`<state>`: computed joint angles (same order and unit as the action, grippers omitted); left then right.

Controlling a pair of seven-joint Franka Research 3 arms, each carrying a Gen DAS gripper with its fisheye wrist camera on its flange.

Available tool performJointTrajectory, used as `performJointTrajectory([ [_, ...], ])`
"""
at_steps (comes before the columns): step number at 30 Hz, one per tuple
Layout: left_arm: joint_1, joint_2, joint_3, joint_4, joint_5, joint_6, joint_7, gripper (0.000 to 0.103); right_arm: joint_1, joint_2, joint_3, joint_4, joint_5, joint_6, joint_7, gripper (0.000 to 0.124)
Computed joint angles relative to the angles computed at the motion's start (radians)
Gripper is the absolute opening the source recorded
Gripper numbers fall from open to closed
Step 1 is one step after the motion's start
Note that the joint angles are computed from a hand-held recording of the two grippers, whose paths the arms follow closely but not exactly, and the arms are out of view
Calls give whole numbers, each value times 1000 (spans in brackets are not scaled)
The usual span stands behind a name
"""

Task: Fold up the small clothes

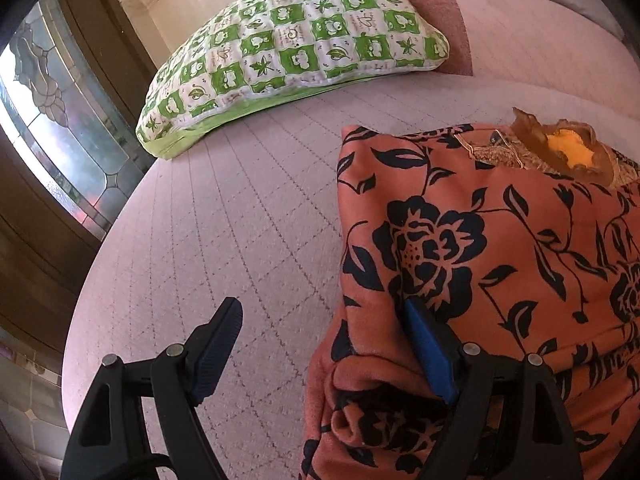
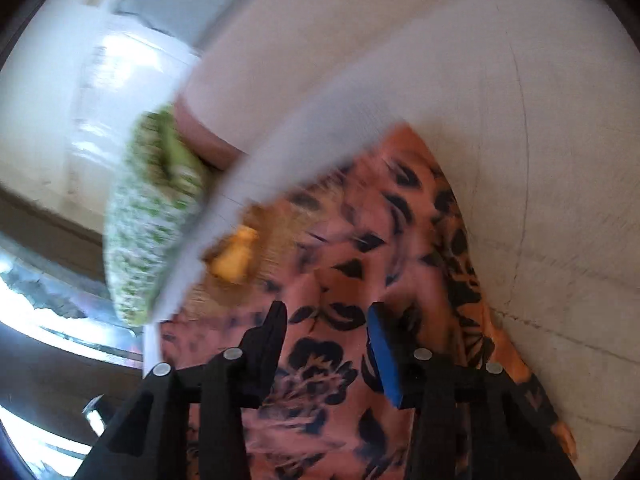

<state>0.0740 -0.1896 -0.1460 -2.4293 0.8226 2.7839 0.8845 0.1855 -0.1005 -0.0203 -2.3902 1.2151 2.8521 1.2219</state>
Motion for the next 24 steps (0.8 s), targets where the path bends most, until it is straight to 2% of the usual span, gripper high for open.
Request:
performJointTrajectory([
  [2, 1, -4, 4, -7, 0, 12, 5, 83, -5, 28, 14, 17, -99, 68, 57, 23],
  [4, -1, -4, 12, -9, -24, 22, 23, 83, -13, 18, 37, -7, -281, 139, 214, 23],
  [5, -4, -4, 19, -10, -53, 30, 37, 83, -32, 7, 59, -22, -375, 158, 288, 24],
  [6, -7, -5, 28, -11, -83, 43, 53, 83, -15, 10, 51, -20, -398, 171, 291, 28],
  [7, -7, -10, 33, -16, -107, 58, 65, 83, 36, -14, 12, -22, -355, 155, 225, 28],
  [9, 11, -32, 27, -31, -99, 113, 46, 83, 90, -65, -22, -11, -168, 57, -4, 28],
  [12, 34, -56, 0, -53, -56, 177, 33, 83, 109, -94, 5, -10, -179, 1, -57, 28],
  [14, 43, -51, -32, -47, -21, 135, 39, 83, 111, -88, 29, -5, -248, -30, -24, 28],
  [15, 28, -40, -30, -42, -35, 107, 68, 83, 110, -73, 36, 2, -275, -45, -1, 28],
  [16, 3, -28, -15, -40, -79, 83, 118, 83, 112, -53, 39, 8, -288, -52, 9, 28],
  [18, -28, -17, 15, -45, -163, 72, 191, 83, 106, -28, 33, 11, -415, -138, 106, 30],
  [20, -72, -25, 63, -55, -308, 64, 306, 83, 91, -28, 56, 11, -435, -126, 102, 29],
  [21, -97, -31, 89, -61, -396, 51, 373, 83, 81, -39, 56, 13, -481, -171, 143, 29],
  [24, -117, -38, 115, -74, -534, 46, 489, 83, 85, -50, 52, -1, -474, -186, 159, 30],
])
